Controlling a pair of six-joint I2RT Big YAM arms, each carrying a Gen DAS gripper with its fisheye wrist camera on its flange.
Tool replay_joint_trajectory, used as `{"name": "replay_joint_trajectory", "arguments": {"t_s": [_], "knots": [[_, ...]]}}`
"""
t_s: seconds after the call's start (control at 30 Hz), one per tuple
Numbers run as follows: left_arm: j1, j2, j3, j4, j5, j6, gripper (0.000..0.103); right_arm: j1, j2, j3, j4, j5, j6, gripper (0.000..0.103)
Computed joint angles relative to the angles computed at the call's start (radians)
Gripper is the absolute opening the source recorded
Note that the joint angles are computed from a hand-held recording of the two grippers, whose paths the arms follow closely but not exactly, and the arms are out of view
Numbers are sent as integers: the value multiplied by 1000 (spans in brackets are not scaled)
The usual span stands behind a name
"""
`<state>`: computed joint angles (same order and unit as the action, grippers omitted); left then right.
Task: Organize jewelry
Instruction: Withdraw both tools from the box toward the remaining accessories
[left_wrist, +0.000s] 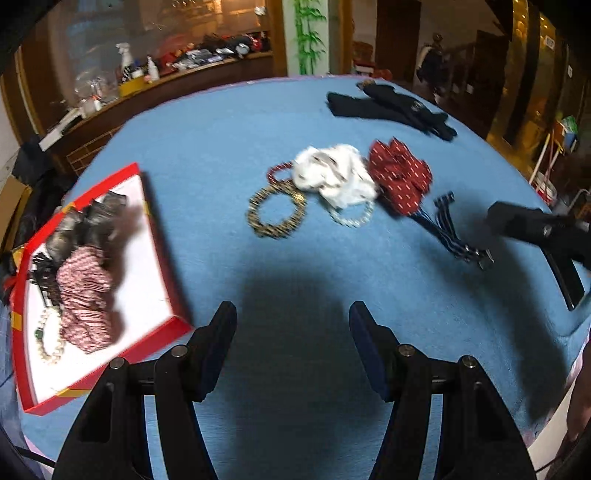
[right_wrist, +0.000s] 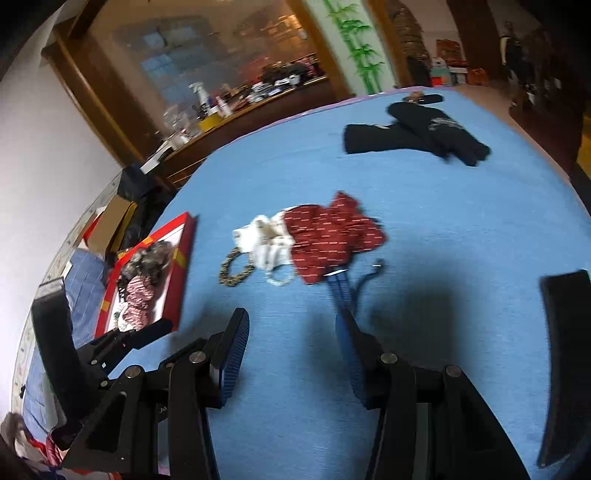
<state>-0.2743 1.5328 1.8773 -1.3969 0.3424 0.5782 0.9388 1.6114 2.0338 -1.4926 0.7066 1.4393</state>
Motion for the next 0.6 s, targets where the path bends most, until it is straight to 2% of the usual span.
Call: {"name": "replay_joint_trajectory", "arguments": {"t_s": [0.13, 0.27, 0.37, 0.47, 0.6], "knots": [[-10, 7, -1, -17, -2, 9, 62, 13, -37, -46, -76, 20, 72, 53], [-13, 27, 19, -42, 1, 3, 62, 6, -75, -115, -89, -13, 122, 53], [-13, 45, 41, -71, 8, 3, 62, -12, -72, -131, -59, -59, 93, 53], [-13, 59, 63, -94, 10, 3, 62, -28, -36, -95, -51, -89, 23, 53], [-18, 85, 103, -122, 2, 1, 62, -57, 20, -27, -76, -116, -55, 53]]}}
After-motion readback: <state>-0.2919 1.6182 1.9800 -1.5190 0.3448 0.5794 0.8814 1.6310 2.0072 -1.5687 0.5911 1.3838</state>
